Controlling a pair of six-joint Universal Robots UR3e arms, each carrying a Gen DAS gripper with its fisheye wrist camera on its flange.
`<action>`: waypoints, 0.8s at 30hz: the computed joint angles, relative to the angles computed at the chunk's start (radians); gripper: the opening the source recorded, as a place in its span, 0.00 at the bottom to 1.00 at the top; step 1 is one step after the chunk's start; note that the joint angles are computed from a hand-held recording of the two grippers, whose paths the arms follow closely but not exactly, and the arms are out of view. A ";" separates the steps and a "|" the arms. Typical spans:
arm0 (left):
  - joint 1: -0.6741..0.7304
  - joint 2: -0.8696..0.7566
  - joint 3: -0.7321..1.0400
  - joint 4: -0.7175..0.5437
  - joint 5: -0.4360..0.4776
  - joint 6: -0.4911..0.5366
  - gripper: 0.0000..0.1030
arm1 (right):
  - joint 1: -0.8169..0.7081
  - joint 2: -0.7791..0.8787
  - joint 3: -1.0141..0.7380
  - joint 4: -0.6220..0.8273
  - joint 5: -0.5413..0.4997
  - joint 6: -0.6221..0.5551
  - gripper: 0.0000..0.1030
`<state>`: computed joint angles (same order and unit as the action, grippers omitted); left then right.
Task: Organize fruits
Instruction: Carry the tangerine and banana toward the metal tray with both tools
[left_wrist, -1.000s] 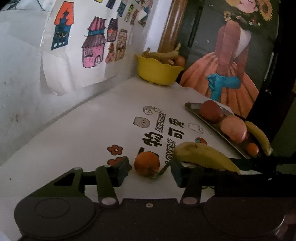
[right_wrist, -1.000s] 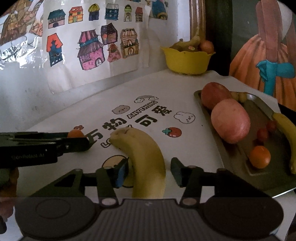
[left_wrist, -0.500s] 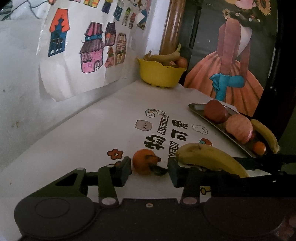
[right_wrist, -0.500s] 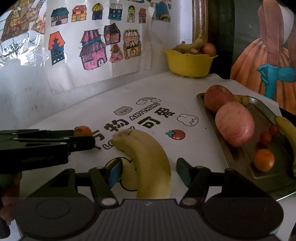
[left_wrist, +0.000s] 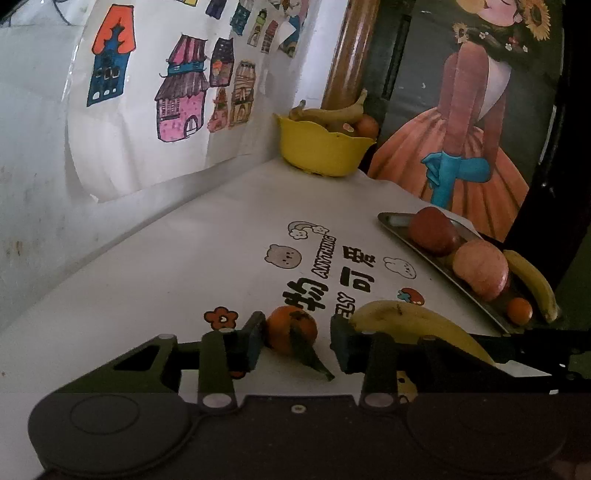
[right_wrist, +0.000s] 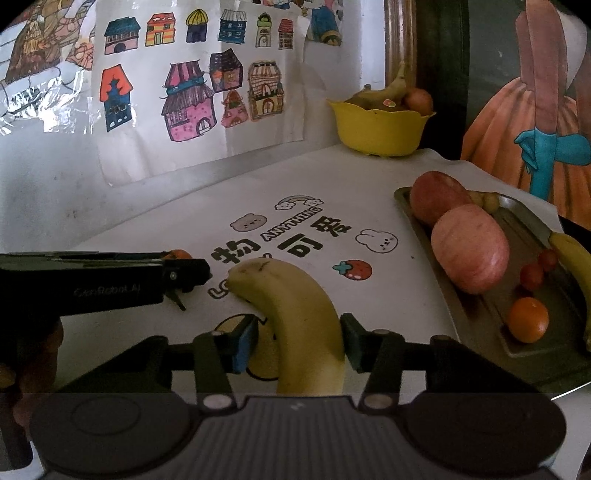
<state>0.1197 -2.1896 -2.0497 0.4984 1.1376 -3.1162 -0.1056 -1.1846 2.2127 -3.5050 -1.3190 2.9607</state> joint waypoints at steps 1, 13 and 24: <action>0.002 -0.001 0.000 0.001 -0.003 -0.002 0.33 | 0.000 0.001 0.000 0.000 0.001 0.001 0.52; 0.012 -0.005 -0.016 0.027 -0.020 -0.011 0.30 | -0.009 -0.001 0.010 -0.014 0.003 0.015 0.44; -0.011 0.018 -0.007 -0.017 0.025 -0.008 0.30 | -0.056 -0.017 0.053 -0.044 0.058 0.049 0.38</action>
<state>0.1087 -2.1714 -2.0571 0.4814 1.1629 -3.1244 -0.1612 -1.2016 2.2660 -3.5486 -1.2607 3.0094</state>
